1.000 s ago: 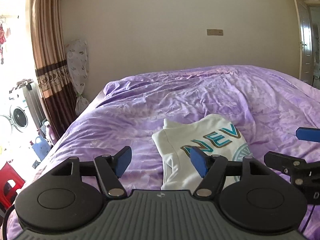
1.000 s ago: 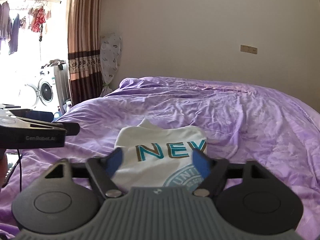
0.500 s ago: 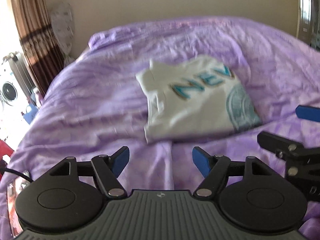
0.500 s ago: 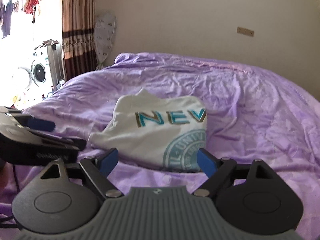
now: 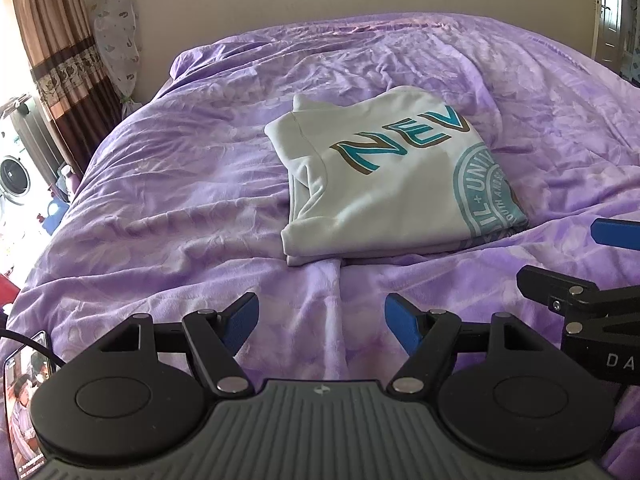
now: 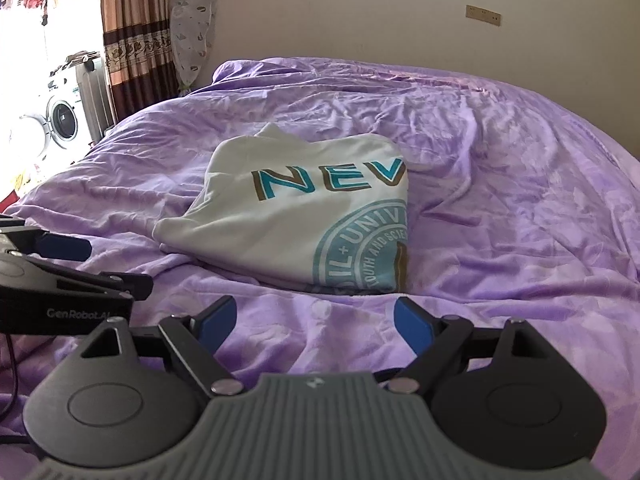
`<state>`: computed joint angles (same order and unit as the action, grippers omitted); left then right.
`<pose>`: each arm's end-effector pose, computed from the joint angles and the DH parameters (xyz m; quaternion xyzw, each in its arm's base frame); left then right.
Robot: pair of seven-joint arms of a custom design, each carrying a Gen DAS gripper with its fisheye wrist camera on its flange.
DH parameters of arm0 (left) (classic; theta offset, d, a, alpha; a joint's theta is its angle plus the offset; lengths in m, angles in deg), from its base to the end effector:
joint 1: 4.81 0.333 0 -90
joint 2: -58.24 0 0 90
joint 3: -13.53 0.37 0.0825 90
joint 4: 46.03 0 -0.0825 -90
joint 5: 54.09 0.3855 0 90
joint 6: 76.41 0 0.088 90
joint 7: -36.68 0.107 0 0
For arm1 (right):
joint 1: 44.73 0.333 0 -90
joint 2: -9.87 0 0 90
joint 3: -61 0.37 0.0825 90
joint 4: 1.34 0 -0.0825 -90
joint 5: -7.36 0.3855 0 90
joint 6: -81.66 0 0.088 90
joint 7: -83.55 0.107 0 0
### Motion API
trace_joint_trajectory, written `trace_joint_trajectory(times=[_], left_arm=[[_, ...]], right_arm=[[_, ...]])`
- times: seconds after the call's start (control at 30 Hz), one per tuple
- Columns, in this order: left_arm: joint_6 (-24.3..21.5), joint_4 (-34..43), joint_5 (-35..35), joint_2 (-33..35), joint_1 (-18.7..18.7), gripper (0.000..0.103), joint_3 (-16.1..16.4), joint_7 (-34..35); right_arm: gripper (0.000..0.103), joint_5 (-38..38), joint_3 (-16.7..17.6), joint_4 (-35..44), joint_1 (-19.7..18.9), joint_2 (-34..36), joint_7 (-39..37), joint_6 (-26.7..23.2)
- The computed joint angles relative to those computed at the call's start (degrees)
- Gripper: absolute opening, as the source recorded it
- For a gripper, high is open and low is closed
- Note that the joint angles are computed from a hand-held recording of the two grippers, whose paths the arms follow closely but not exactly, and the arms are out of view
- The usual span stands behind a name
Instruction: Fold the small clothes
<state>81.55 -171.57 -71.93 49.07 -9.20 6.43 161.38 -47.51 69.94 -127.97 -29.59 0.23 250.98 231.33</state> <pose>0.5316 -0.0994 0.5903 -0.4480 0.8165 -0.2735 0.2405 0.4732 0.2363 0.5577 -0.5692 0.7046 -0.3199 0.2778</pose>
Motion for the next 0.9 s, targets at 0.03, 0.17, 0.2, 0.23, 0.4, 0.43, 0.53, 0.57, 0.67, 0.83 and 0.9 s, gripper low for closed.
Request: trace_joint_trajectory(times=[0.03,0.17,0.2,0.23,0.4,0.43,0.53,0.57,0.67,0.83,0.9], left_arm=[[0.11,0.01,0.0,-0.01,-0.02,0.084,-0.02,-0.02],[0.36,0.07,0.06,0.05,-0.09,0.084,-0.07,-0.13],[0.28,0.09,-0.07,0.06,-0.14,0.084,0.0,-0.01],[0.3,0.07,-0.09,0.06,-0.14,0.084,0.01,0.01],[0.25,0.1,-0.18,0.01,-0.14,0.084,0.05,0.07],[0.23,0.09,-0.18,0.02,-0.13,0.084,0.07,0.13],[0.28,0.07,-0.24,0.01,-0.15,0.084,0.08,0.17],[0.27,0.08,-0.2,-0.03,-0.13,0.084,0.05,0.11],[0.32,0.07,-0.3,0.03,-0.16,0.084,0.1,0.27],[0.29,0.09,-0.14,0.01,-0.1,0.084,0.02,0.05],[0.35,0.05,-0.29,0.02,-0.15,0.084,0.08,0.21]], right_arm=[[0.082,0.24,-0.08,-0.01,0.01,0.01,-0.16,0.17],[0.082,-0.03,0.03,0.11,-0.03,0.05,-0.37,0.16],[0.082,-0.27,0.07,0.14,-0.05,0.05,-0.3,0.11],[0.082,-0.5,0.12,0.19,-0.06,0.06,-0.22,0.01],[0.082,-0.6,0.06,0.14,-0.02,-0.02,-0.26,-0.01],[0.082,-0.65,0.07,0.12,-0.03,-0.04,-0.22,0.01],[0.082,-0.49,0.05,0.15,0.02,-0.01,-0.54,-0.01],[0.082,-0.46,0.05,0.11,0.05,-0.03,-0.67,0.01],[0.082,-0.36,0.05,0.13,0.09,-0.01,-1.13,0.02],[0.082,-0.09,0.07,0.2,0.16,0.03,-1.32,-0.05],[0.082,0.06,0.08,0.22,0.21,0.07,-1.7,-0.12]])
